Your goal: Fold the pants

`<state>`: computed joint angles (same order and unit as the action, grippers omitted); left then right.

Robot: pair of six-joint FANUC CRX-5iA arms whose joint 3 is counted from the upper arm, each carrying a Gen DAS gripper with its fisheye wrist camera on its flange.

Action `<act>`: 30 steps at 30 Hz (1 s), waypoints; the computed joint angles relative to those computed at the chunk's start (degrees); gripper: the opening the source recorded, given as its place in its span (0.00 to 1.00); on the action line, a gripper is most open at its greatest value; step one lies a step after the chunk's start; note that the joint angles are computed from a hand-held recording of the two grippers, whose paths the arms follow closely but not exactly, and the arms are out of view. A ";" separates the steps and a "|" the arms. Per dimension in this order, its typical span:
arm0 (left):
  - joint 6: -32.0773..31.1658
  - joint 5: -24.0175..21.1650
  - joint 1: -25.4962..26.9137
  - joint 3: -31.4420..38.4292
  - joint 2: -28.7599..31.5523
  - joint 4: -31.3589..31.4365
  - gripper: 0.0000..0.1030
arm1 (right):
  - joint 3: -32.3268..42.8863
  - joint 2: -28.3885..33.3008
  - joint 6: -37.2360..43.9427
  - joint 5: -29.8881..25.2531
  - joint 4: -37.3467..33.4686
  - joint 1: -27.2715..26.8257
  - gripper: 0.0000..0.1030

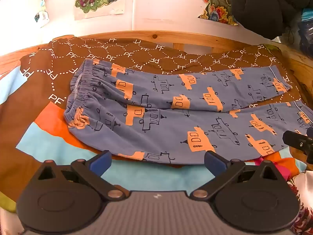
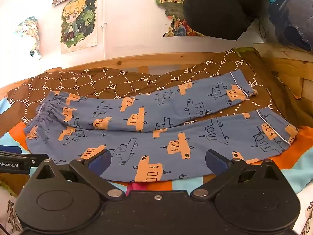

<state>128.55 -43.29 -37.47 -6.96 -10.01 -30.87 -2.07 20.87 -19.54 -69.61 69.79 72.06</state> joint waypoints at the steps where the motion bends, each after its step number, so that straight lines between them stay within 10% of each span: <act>1: 0.18 0.22 0.01 -0.10 -0.06 -0.05 1.00 | -0.07 0.01 -0.51 0.02 0.18 -0.02 0.99; 30: -0.60 0.11 -0.10 0.21 -0.13 -0.30 1.00 | 0.02 -0.24 0.66 0.25 -0.30 0.00 0.99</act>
